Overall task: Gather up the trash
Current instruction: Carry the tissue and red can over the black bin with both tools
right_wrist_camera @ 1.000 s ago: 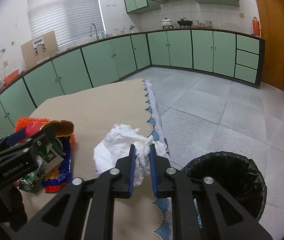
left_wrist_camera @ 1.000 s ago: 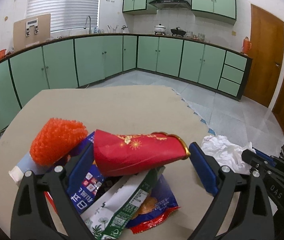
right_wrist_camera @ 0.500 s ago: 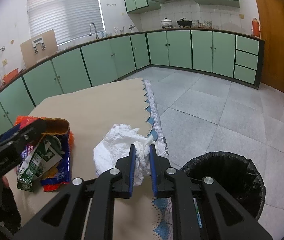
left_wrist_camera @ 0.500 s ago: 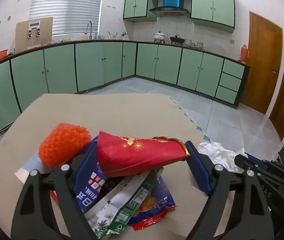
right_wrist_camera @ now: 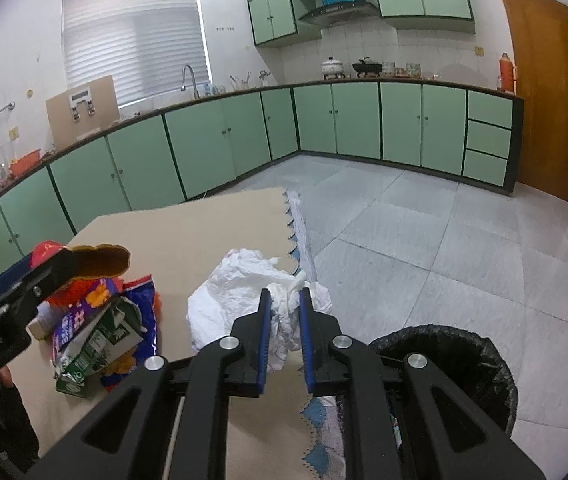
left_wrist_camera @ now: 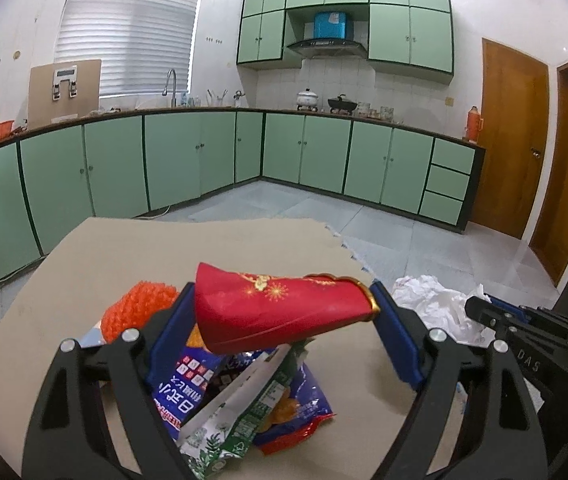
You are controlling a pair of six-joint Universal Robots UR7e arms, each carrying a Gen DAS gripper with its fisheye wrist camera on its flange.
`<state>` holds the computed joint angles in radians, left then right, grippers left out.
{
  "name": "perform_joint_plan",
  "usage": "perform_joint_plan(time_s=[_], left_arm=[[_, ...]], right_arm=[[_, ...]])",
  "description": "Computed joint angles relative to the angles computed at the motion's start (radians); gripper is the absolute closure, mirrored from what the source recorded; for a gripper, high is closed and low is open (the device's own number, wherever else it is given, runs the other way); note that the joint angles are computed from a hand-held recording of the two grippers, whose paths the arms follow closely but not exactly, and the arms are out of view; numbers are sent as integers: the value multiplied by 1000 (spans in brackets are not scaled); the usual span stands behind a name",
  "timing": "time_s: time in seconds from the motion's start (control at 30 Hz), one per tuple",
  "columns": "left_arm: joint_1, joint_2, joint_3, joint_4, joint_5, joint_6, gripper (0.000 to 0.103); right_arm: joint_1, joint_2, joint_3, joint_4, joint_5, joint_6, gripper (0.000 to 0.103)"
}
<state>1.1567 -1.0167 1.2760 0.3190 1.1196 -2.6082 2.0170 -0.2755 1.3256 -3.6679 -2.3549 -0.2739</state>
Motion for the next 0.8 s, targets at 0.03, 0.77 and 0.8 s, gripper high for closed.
perform_joint_plan(time_s=[0.03, 0.77, 0.8], left_arm=[[-3, -2, 3, 0, 2, -1, 22], [-76, 39, 47, 25, 105, -24, 22], [-79, 43, 48, 26, 111, -26, 22]], right_arm=[[3, -3, 4, -11, -5, -5, 89], [21, -106, 187, -267, -141, -65, 89], [20, -112, 197, -281, -149, -68, 89]])
